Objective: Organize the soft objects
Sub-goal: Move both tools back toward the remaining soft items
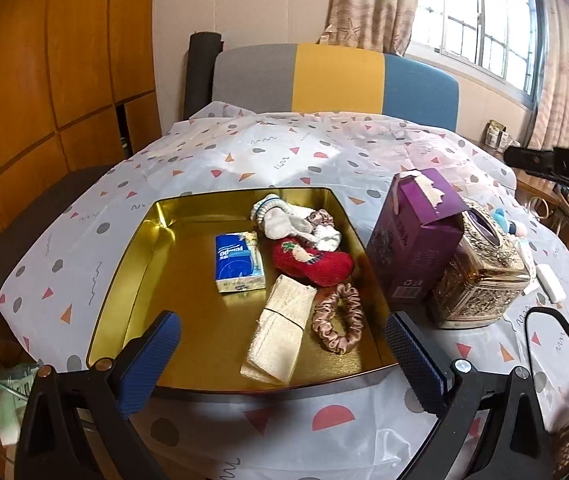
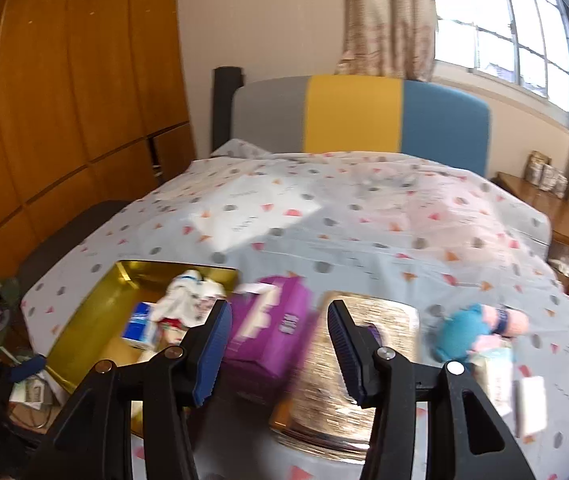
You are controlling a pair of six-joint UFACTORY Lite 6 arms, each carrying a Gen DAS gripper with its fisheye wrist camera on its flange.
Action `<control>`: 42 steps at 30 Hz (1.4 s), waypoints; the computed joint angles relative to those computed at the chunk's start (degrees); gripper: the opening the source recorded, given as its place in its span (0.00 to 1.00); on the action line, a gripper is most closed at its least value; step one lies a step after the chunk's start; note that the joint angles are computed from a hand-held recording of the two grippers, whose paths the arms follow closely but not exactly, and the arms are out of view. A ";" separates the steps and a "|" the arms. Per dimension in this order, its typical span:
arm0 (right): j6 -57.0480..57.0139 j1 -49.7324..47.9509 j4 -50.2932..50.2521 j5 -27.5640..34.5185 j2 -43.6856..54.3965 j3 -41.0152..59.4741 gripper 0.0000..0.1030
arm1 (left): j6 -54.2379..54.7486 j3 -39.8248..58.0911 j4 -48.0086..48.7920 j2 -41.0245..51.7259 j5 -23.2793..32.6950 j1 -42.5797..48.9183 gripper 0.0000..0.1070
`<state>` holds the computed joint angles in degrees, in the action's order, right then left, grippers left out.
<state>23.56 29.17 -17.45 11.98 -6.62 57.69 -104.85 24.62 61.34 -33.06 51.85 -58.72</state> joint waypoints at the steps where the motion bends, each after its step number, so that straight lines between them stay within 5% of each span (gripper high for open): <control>1: -2.05 -1.64 1.76 -0.10 -1.38 -1.29 0.49 | -0.15 0.24 0.13 0.36 0.09 -0.24 0.96; 11: -31.58 -23.37 26.77 -0.42 -6.55 -9.68 0.49 | -1.12 3.60 1.00 5.54 1.15 -3.74 0.96; 19: -56.42 -42.41 51.00 -3.31 -0.51 -9.77 0.49 | -0.92 6.62 1.33 9.61 1.54 -5.55 0.96; 25: -63.46 -51.49 57.39 -7.19 9.10 -6.07 0.49 | -0.72 9.32 1.61 13.43 1.13 -6.87 0.96; 27: -58.28 -53.26 52.53 -8.68 12.47 -4.98 0.49 | -0.48 10.54 1.84 14.81 1.18 -7.60 0.96; 42: -64.07 -62.74 66.29 2.28 20.09 0.56 0.49 | 3.90 22.37 3.58 25.98 -2.33 -9.39 0.96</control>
